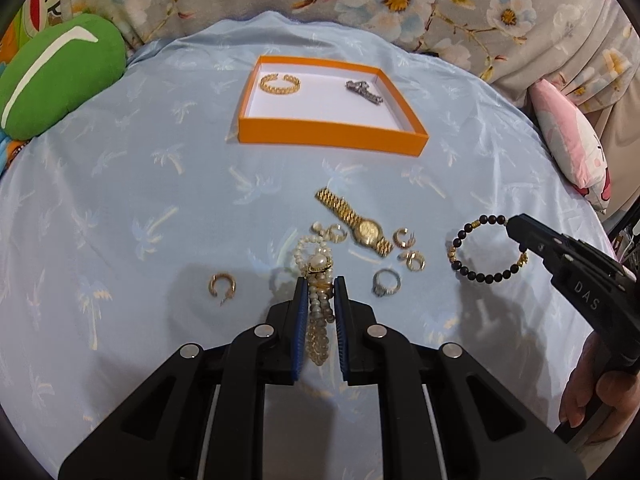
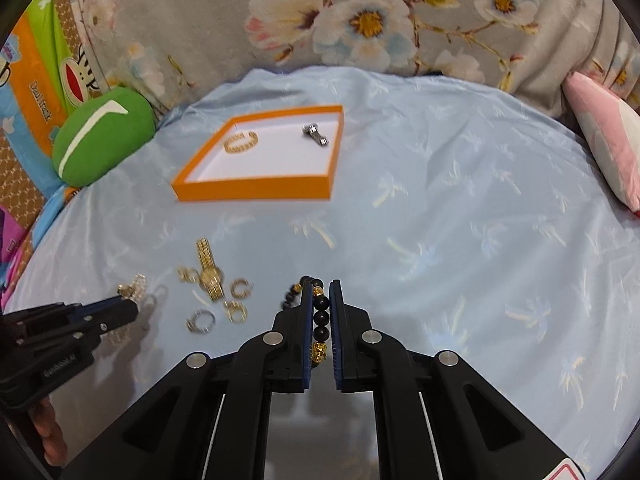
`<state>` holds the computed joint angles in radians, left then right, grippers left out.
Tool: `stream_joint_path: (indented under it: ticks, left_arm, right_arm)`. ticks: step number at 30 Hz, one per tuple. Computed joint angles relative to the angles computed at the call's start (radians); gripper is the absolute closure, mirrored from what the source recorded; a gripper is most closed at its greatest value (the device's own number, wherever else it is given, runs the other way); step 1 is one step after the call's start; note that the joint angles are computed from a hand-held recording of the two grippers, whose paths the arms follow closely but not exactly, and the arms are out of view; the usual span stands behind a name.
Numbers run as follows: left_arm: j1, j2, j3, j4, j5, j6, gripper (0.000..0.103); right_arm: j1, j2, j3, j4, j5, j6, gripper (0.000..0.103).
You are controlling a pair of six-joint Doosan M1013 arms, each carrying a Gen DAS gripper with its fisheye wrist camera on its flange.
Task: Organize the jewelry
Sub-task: 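Carry both bracelets into the orange box and open both tools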
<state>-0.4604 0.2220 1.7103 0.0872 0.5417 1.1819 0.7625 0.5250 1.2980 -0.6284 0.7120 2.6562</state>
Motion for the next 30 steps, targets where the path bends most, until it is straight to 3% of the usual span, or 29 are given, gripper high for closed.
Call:
stream_joint_path:
  ticks: [9, 19, 25, 30]
  left_arm:
    - [0.026, 0.047, -0.107, 0.033, -0.009, 0.000, 0.091]
    - [0.062, 0.186, -0.321, 0.024, 0.001, 0.054, 0.091]
    - [0.074, 0.281, -0.422, 0.003, 0.045, 0.089, 0.091]
    - [0.079, 0.336, -0.474, -0.027, 0.089, 0.110, 0.091]
  right_arm:
    - [-0.031, 0.059, -0.142, 0.015, -0.042, -0.097, 0.096]
    - [-0.087, 0.201, -0.384, 0.200, -0.046, -0.273, 0.095]
    - [-0.113, 0.286, -0.490, 0.296, 0.013, -0.338, 0.095]
    - [-0.124, 0.324, -0.525, 0.299, 0.064, -0.330, 0.095]
